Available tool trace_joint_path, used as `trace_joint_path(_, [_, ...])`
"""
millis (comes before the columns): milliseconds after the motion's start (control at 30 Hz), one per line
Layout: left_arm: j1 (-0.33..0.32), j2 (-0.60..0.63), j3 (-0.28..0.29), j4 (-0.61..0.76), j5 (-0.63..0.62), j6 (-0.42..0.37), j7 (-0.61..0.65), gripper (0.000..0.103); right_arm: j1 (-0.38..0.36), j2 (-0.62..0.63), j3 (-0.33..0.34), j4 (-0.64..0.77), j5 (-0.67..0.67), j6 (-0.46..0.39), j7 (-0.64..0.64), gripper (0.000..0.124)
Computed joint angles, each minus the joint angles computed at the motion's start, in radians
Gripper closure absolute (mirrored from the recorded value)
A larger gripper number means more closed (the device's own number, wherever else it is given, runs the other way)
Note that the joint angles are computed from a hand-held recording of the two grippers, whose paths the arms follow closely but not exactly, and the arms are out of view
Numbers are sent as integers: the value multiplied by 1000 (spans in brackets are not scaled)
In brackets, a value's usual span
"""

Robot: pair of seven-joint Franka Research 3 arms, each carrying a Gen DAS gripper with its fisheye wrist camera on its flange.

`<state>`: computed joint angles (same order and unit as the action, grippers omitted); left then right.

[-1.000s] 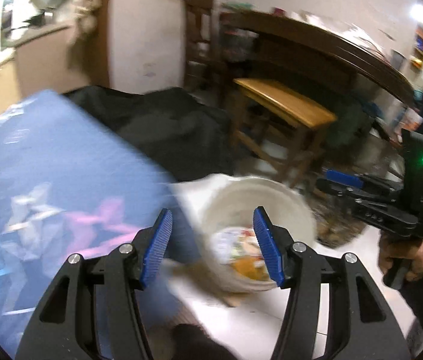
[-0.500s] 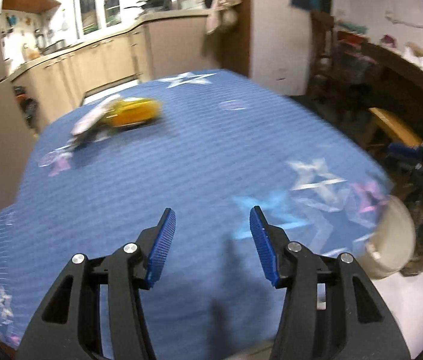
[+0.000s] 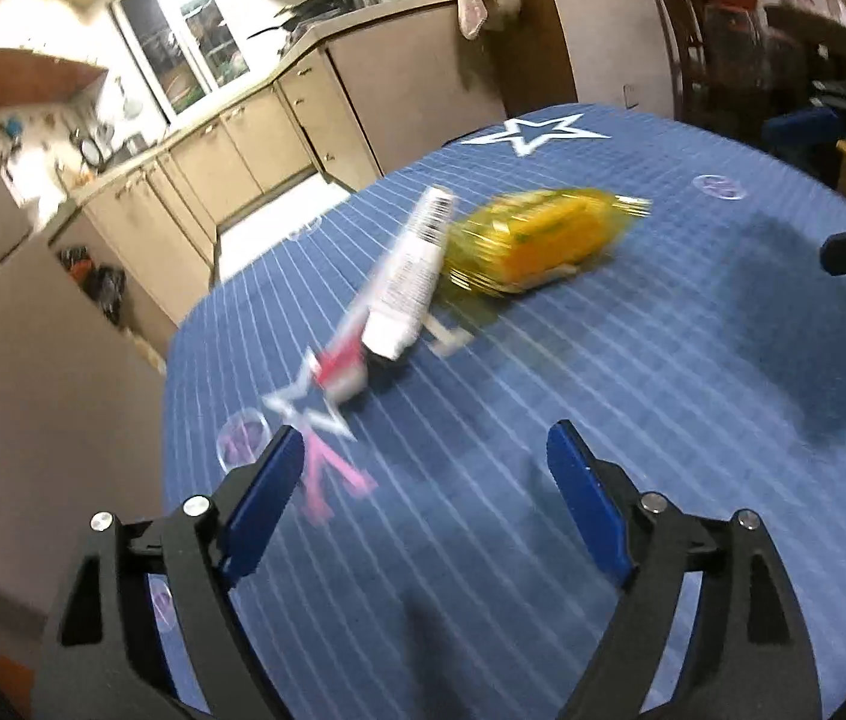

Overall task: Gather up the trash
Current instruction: 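Grasp the white-and-red box with the left gripper while the right grasps the yellow bread packet, then carry both items over the white bucket and open both grippers to drop them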

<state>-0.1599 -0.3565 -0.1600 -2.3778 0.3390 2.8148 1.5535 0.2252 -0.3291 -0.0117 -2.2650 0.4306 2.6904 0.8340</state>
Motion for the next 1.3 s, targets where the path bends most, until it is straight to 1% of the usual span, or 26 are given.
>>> trace_joint_path(67, [14, 47, 5, 40, 16, 11, 17, 23, -1, 78, 14, 71, -37, -7, -5, 29])
trace_joint_path(133, [16, 96, 17, 79, 18, 22, 60, 23, 12, 125, 9, 113, -33, -20, -62, 29])
trace_joint_path(233, [17, 151, 25, 123, 23, 17, 145, 23, 17, 200, 18, 185, -41, -39, -124, 29])
trace_joint_path(300, [-11, 180, 56, 147, -62, 40, 250, 22, 15, 252, 26, 241, -48, -62, -151, 29])
trace_joint_path(433, [-24, 222, 73, 185, -185, 48, 408, 22, 1, 339, 35, 356, -19, -145, -225, 30])
trace_joint_path(467, [-29, 229, 77, 188, -224, 53, 458, 22, -4, 366, 37, 396, -7, -184, -244, 30])
trace_joint_path(500, [-41, 239, 85, 197, -283, 57, 530, 22, -9, 393, 40, 434, -5, -214, -253, 34])
trace_joint_path(533, [-41, 246, 83, 203, -316, 59, 567, 22, -13, 417, 45, 465, -2, -239, -261, 36])
trace_joint_path(567, [-45, 255, 84, 212, -362, 57, 617, 22, -20, 448, 49, 510, 14, -289, -282, 37])
trace_joint_path(633, [-47, 263, 80, 220, -444, 57, 698, 22, -25, 486, 55, 559, 3, -340, -275, 44])
trace_joint_path(667, [-46, 268, 79, 225, -483, 54, 731, 22, -40, 503, 60, 586, 50, -379, -286, 48])
trace_joint_path(700, [-48, 270, 78, 230, -530, 45, 768, 24, -54, 521, 61, 618, 82, -432, -275, 56])
trace_joint_path(733, [-50, 269, 80, 235, -585, 28, 814, 36, -61, 525, 61, 624, 99, -437, -270, 60])
trace_joint_path(767, [-56, 264, 86, 241, -665, -7, 881, 59, -70, 513, 63, 607, 130, -431, -278, 62])
trace_joint_path(800, [-51, 259, 82, 238, -690, -23, 899, 68, -74, 506, 64, 596, 146, -425, -281, 68])
trace_joint_path(833, [-41, 255, 72, 230, -677, -16, 887, 83, -79, 490, 62, 576, 163, -419, -275, 70])
trace_joint_path(867, [-34, 250, 63, 222, -661, -14, 867, 87, -82, 475, 59, 556, 172, -413, -270, 72])
trace_joint_path(933, [-39, 226, 65, 199, -707, -10, 879, 87, -83, 434, 54, 505, 185, -394, -271, 75])
trace_joint_path(1000, [-61, 189, 78, 166, -778, -2, 913, 88, -81, 368, 47, 420, 202, -357, -271, 76])
trace_joint_path(1033, [-71, 172, 82, 146, -794, 13, 917, 88, -79, 344, 44, 387, 210, -341, -272, 76])
trace_joint_path(1067, [-86, 144, 87, 117, -817, 30, 919, 88, -76, 294, 39, 326, 220, -313, -264, 76])
trace_joint_path(1133, [-124, 87, 102, 59, -841, 68, 916, 88, -67, 226, 31, 237, 225, -270, -244, 76])
trace_joint_path(1167, [-152, 43, 112, 16, -857, 94, 916, 88, -64, 168, 27, 172, 222, -239, -221, 76])
trace_joint_path(1233, [-177, -19, 115, -43, -848, 129, 871, 88, -54, 74, 10, 75, 239, -213, -195, 76])
trace_joint_path(1267, [-169, -49, 97, -69, -824, 138, 823, 88, -50, 4, -1, 9, 261, -197, -176, 76])
trace_joint_path(1300, [-152, -96, 64, -108, -801, 149, 759, 88, -46, -61, -12, -50, 279, -185, -156, 76])
